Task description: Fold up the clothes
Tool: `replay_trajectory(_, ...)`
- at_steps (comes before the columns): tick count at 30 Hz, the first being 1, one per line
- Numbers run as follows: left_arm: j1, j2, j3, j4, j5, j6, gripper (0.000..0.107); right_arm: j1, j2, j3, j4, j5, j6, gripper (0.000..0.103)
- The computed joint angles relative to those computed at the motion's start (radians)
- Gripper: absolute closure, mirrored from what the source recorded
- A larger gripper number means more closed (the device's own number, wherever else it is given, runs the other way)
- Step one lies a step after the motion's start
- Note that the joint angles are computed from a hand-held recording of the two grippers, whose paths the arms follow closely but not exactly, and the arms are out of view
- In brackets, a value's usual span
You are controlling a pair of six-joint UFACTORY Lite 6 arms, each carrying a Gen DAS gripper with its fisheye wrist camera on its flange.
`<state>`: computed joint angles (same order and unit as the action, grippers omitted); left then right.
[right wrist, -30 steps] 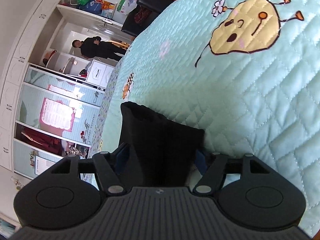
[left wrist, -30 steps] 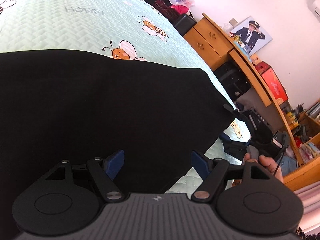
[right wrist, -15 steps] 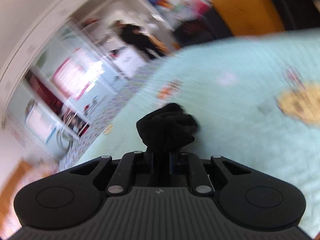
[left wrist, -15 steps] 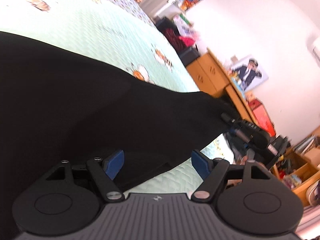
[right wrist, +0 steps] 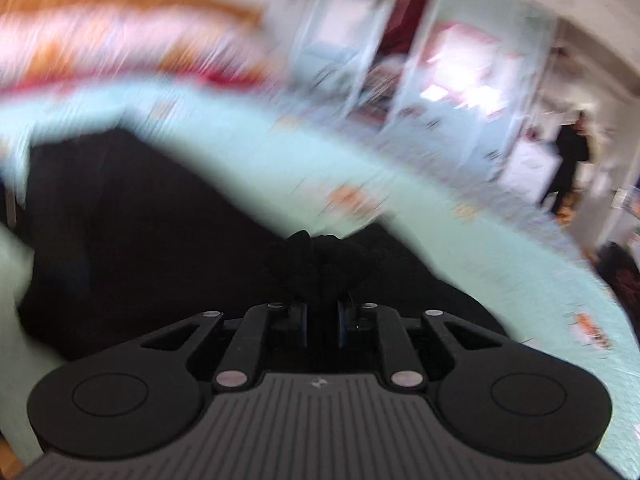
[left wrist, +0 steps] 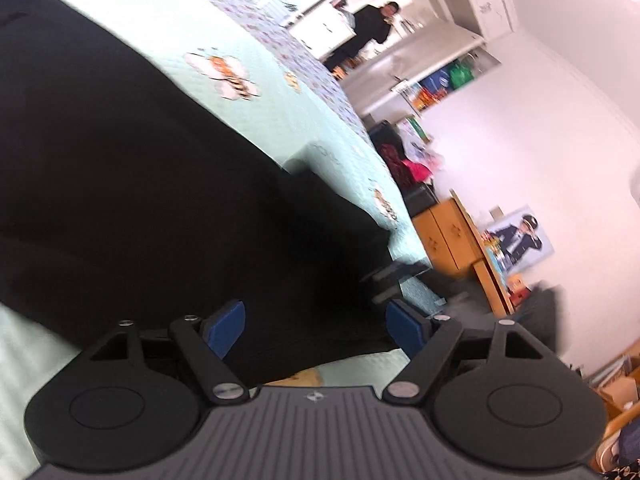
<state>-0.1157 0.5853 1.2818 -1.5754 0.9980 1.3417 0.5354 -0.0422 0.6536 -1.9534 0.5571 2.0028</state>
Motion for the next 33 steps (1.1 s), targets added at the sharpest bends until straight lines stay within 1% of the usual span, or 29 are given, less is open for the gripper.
replay_trajectory(1,0.015,0.004,-0.002,0.005,0.006,-0.002,0.026,0.021,0.074,0.018,-0.007,0.004,0.015,0.086)
replay_trajectory(3,0.047,0.015,-0.013,0.01,0.025,0.015,0.026,0.093,0.132,0.003,0.0,0.094,0.046,0.086)
replay_trajectory(4,0.056,0.024,-0.012,0.014,0.035,0.018,0.026,0.114,0.131,-0.005,0.014,0.116,0.048,0.086)
replay_trajectory(7,0.058,0.053,0.002,0.013,0.043,0.012,0.026,0.093,0.083,-0.022,0.015,0.085,0.04,0.086)
replay_trajectory(12,0.041,0.104,0.056,0.0,0.063,-0.004,0.026,0.108,0.079,-0.038,-0.039,0.142,0.06,0.086)
replay_trajectory(14,0.027,0.12,0.074,-0.011,0.066,-0.009,0.026,0.094,0.094,-0.037,-0.053,0.123,0.055,0.086)
replay_trajectory(16,0.013,0.136,0.092,-0.021,0.069,-0.017,0.026,0.054,0.124,-0.034,-0.114,0.104,0.077,0.085)
replay_trajectory(18,0.001,0.146,0.108,-0.03,0.066,-0.024,0.026,0.065,0.11,-0.052,-0.122,0.113,0.077,0.075)
replay_trajectory(19,-0.001,0.148,0.111,-0.038,0.067,-0.022,0.024,0.063,0.098,-0.063,-0.144,0.114,0.097,0.071)
replay_trajectory(20,-0.003,0.151,0.114,-0.045,0.067,-0.02,0.024,0.063,0.069,-0.08,-0.153,0.099,0.107,0.065)
replay_trajectory(21,-0.004,0.154,0.116,-0.053,0.069,-0.018,0.024,0.06,0.035,-0.1,-0.169,0.075,0.123,0.063)
replay_trajectory(24,0.014,0.168,0.113,-0.075,0.097,-0.022,0.024,0.038,-0.124,-0.18,-0.22,-0.014,0.183,0.062)
replay_trajectory(26,0.02,0.166,0.104,-0.081,0.109,-0.015,0.022,0.017,-0.228,-0.217,-0.234,-0.048,0.237,0.062)
replay_trajectory(29,0.022,0.161,0.098,-0.085,0.116,-0.009,0.022,-0.018,-0.259,-0.197,-0.193,-0.059,0.234,0.062)
replay_trajectory(33,0.023,0.152,0.097,-0.079,0.116,-0.018,0.022,-0.059,-0.172,-0.136,-0.26,-0.115,0.228,0.062)
